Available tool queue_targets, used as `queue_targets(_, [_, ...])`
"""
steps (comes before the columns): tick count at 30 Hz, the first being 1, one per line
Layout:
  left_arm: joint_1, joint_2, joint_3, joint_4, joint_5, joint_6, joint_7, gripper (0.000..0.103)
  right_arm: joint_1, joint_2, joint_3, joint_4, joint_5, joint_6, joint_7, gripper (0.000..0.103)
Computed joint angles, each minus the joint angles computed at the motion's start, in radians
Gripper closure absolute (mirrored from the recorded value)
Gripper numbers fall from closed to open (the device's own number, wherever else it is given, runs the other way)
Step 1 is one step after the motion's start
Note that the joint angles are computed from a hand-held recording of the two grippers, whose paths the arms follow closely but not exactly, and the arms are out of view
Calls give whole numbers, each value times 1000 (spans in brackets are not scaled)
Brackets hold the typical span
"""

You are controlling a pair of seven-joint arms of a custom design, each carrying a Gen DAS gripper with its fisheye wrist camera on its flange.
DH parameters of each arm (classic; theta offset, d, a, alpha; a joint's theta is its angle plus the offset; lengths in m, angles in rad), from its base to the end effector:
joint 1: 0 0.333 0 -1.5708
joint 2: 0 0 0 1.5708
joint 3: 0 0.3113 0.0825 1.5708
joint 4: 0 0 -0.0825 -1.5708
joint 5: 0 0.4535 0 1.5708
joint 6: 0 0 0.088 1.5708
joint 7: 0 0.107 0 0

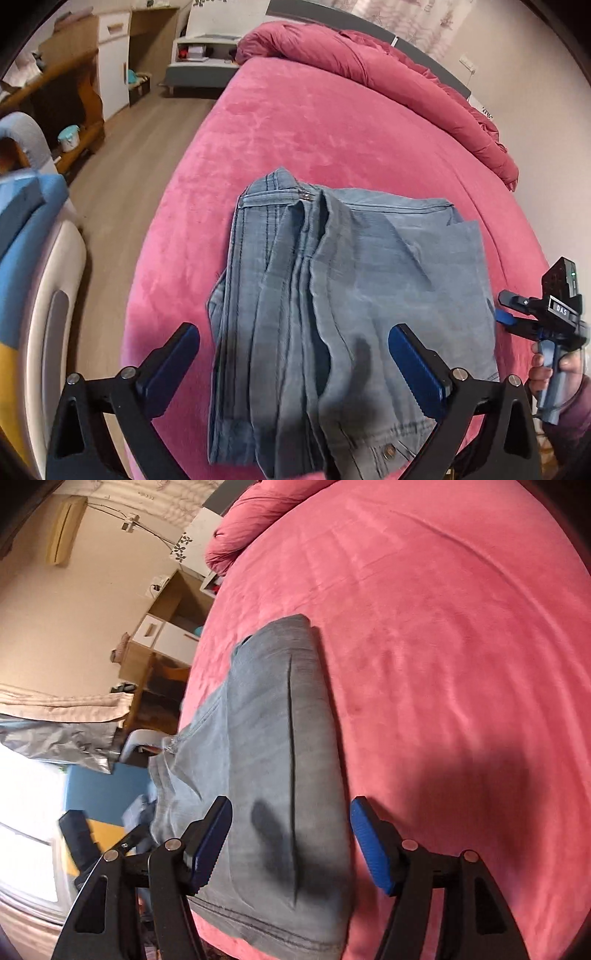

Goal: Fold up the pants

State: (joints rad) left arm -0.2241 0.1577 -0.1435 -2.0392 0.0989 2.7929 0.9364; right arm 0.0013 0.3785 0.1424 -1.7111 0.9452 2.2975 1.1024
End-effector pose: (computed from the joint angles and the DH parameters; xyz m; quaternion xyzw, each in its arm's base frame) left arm 0.6328 -0.2459 0.3904 -0.7376 0.6074 -0.2772 0.1012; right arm 0.7302 0.1143 0.3632 -0.6503 0.6441 0.1570 0.3709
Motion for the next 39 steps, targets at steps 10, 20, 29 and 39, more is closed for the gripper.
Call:
queue_targets(10, [66, 99, -34, 101, -205, -61, 227, 6, -21, 90, 29, 101, 26, -116, -65, 34])
queue_targets(20, [54, 163, -36, 185, -306, -109, 343, 22, -19, 155, 36, 185, -7, -81, -15, 37])
queue_targets(29, [89, 85, -112, 75, -497, 105, 501, 84, 17, 157, 51, 209, -135, -88, -52, 91])
queue_targets(39, [75, 67, -156, 110, -716, 240, 658, 85, 25, 24, 39, 153, -142, -8, -151, 95])
